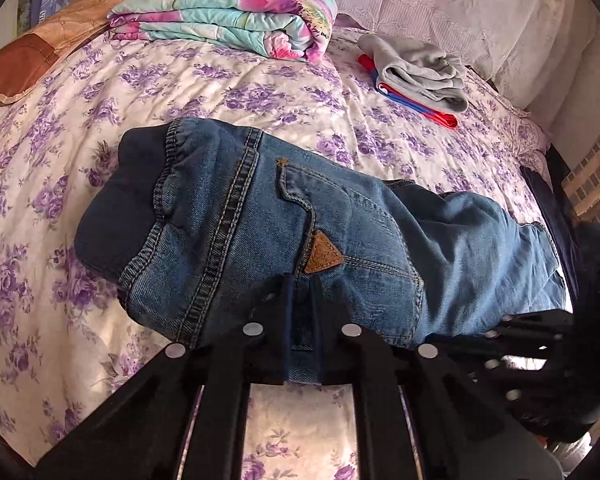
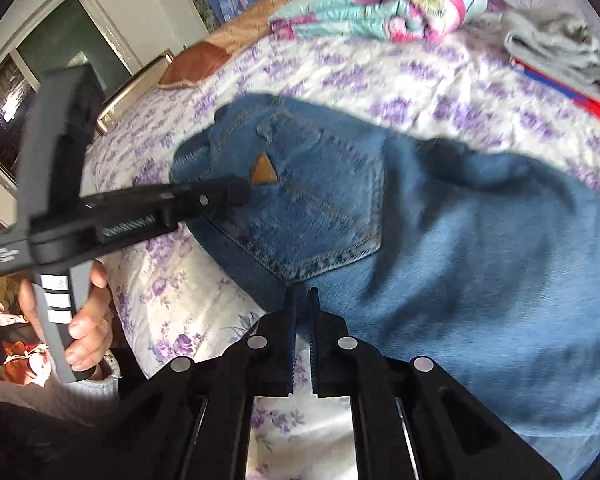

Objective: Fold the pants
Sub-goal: 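Grasp a leg hem with the right tool while the left tool grasps the waistband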

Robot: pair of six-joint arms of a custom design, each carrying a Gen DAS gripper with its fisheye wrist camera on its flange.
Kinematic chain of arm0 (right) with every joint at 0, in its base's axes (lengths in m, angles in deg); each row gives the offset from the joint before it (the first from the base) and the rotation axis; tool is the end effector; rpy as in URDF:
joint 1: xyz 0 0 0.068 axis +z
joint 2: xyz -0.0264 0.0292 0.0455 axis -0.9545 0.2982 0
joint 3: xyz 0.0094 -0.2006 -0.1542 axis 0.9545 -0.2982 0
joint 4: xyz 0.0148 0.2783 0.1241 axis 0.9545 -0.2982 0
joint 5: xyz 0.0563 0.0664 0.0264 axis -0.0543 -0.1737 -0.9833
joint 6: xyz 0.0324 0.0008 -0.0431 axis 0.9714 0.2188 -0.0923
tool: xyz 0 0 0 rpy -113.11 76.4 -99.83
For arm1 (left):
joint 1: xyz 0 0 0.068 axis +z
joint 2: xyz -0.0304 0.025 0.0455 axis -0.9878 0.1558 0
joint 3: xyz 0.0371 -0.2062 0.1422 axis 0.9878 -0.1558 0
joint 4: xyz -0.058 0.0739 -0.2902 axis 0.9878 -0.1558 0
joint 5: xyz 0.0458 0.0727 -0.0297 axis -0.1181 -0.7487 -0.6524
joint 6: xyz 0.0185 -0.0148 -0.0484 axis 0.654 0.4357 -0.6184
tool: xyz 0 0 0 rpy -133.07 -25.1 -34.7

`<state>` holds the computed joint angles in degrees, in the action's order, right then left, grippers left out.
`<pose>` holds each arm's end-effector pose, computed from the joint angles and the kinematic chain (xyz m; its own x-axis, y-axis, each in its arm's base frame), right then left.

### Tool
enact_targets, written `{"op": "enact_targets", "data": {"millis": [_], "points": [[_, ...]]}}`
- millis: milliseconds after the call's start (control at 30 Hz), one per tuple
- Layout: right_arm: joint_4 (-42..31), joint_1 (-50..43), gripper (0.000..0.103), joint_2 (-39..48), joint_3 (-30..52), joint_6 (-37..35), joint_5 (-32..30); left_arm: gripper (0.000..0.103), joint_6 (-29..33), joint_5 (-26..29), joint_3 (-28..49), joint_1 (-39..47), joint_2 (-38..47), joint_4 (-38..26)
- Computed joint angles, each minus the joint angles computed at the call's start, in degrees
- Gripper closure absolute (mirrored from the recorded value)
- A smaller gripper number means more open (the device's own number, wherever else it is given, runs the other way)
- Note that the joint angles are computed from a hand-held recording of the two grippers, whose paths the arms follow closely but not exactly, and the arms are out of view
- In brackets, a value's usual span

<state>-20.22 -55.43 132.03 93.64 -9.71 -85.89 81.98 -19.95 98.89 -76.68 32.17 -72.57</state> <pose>0.3376 0.1213 0.1875 -0.7737 -0.4539 -0.4420 -0.6092 0.7245 0.3224 0.2818 0.0120 0.1944 -0.8216 -0.1771 -0.5419 -0.0196 0.9587 -0.2836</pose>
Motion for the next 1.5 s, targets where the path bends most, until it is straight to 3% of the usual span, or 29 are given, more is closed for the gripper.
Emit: {"op": "enact_targets", "data": {"millis": [67,167,233,267,300,433,533,667,833,867,900,1067,1200,1400,1467,1500], "points": [[0.7,-0.5,0.097,1.5,0.1,2.8,-1.0,0.095,0.3,-0.4,-0.8,-0.4,0.0,1.5],[-7.5,-6.8,0.092,0.9,4.3,3.3,-6.0,0.095,1.1,0.4,-0.7,0.2,0.8,2.5],[-9.7,-14.4,0.063,-3.0,4.5,3.7,-8.3,0.095,1.8,1.9,0.3,1.0,1.9,2.0],[-10.6,-19.4,0.033,-5.0,4.8,4.1,-8.6,0.095,2.2,2.5,0.5,1.3,2.2,1.8],[-10.5,-24.5,0.027,-6.6,4.5,4.8,-8.5,0.095,2.5,2.6,0.5,1.3,2.3,1.9],[-12.5,-45.2,0.027,-3.4,9.1,7.5,-7.5,0.095,3.2,1.2,-0.5,0.4,1.4,3.2],[-10.7,-54.3,0.027,3.0,13.4,8.2,-6.7,0.095,3.2,0.6,0.1,0.0,1.8,2.8],[-10.7,-58.2,0.04,13.8,20.2,9.0,-10.9,0.095,2.6,0.2,1.6,0.0,2.8,0.9],[-8.9,-56.5,0.043,23.4,26.4,11.7,-12.6,0.095,1.8,-2.8,2.1,-1.6,2.1,-0.5],[-6.6,-56.3,0.054,22.9,25.3,12.5,-12.9,0.095,1.6,-3.7,2.1,-2.1,2.1,-0.5],[-4.1,-56.1,0.098,21.5,23.7,12.4,-12.3,0.095,1.4,-4.5,2.2,-2.6,2.2,-0.7],[1.0,-59.1,0.096,10.7,14.5,11.5,-15.5,0.095,1.5,-6.3,4.2,-3.4,3.4,-2.9],[-1.8,-64.4,0.096,1.6,7.9,6.3,-17.7,0.095,3.6,-6.4,5.4,-3.5,4.4,-4.0],[-1.8,-64.4,0.094,7.1,4.9,2.7,-9.3,0.095,5.1,-7.9,6.2,-4.0,3.3,-6.8],[-4.6,-64.9,0.085,7.6,6.3,1.2,-10.0,0.097,5.0,-12.1,6.0,-5.7,0.3,-8.4],[-7.4,-65.3,0.072,7.3,7.6,0.0,-9.3,0.097,4.6,-15.2,5.6,-7.0,-1.8,-9.0]]}}
